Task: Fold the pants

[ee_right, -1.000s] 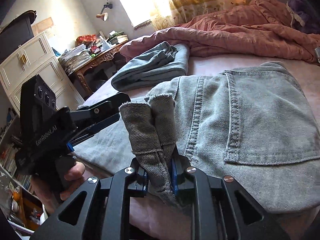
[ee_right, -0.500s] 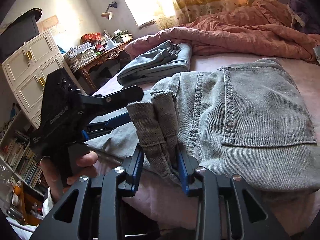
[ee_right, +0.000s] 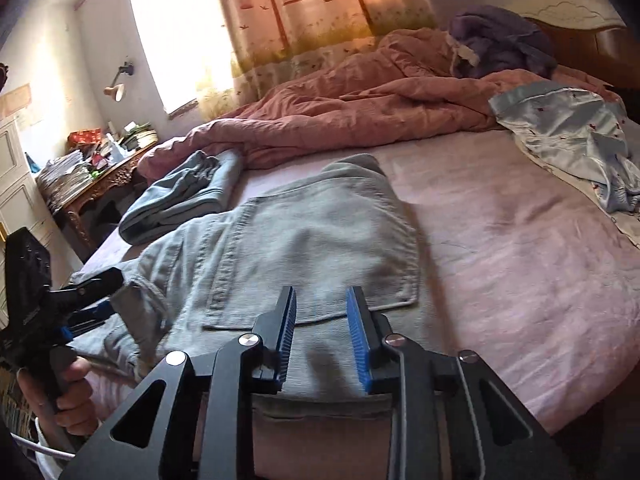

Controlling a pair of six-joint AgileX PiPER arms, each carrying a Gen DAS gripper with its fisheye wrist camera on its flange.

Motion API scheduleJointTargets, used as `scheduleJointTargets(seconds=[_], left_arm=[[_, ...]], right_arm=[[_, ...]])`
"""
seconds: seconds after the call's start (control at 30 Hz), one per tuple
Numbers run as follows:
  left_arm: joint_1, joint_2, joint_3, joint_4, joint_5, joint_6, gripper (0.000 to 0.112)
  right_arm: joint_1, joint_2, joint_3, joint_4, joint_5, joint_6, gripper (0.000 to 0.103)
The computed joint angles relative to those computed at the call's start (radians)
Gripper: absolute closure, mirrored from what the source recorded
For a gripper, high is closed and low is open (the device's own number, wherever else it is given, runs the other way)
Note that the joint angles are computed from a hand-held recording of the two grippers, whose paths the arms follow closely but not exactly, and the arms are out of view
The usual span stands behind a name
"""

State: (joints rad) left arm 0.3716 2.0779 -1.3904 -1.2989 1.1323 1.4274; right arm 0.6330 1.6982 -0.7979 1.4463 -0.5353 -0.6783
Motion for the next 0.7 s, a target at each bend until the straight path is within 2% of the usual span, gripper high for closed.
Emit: scheduleJointTargets(seconds=[0.13,0.17,0.2,0.23,0.27,0.33,0.37,0.4,0.47,0.57,0.63,0.7], left_arm=[[0.023,-0.105,0.161,-0.182,-0.043,0.235,0.019],[0.002,-0.132,0.192,-0.192,-0.091,0.265,0.019],[-0.034,-0.163,0.224,-0.201,-0.178,0.291,0.020],[-0.071,-0.193,0.261,-0.219,-0.278,0.333,0.035],[-0.108,-0.214,0.289,-0.232,-0.378,0.390,0.055],[-0.193,-0.232,0.300,-0.188,-0.575,0.383,0.069],[-0.227,-0.220,0.280,-0.134,-0.632,0.320,0.074],[-0.239,-0.207,0.252,-0.056,-0.650,0.220,0.077],[-0.229,-0.162,0.183,0.113,-0.627,0.020,0.076],[-0.194,-0.070,0.052,0.317,-0.509,-0.244,0.068],[-0.175,-0.052,0.028,0.329,-0.471,-0.272,0.066],[-0.181,-0.074,0.068,0.323,-0.506,-0.249,0.066]], right_arm=[[-0.023,0.013,0.028,-0.020,0.029,0.002,0.082],[-0.027,0.028,0.022,-0.015,0.037,-0.013,0.082],[-0.023,0.046,0.009,0.002,0.033,-0.036,0.082],[-0.018,0.057,0.004,0.009,0.025,-0.047,0.082],[-0.015,0.060,0.005,0.007,0.018,-0.047,0.082],[-0.026,0.054,0.018,-0.039,0.031,-0.001,0.081],[-0.037,0.046,0.035,-0.095,0.046,0.060,0.082],[-0.048,0.043,0.047,-0.149,0.059,0.117,0.082],[-0.053,0.039,0.058,-0.187,0.065,0.153,0.082],[-0.032,0.043,0.038,-0.087,0.055,0.017,0.081],[-0.023,0.034,0.038,-0.048,0.054,-0.028,0.081],[-0.020,0.017,0.054,-0.047,0.060,-0.034,0.081]])
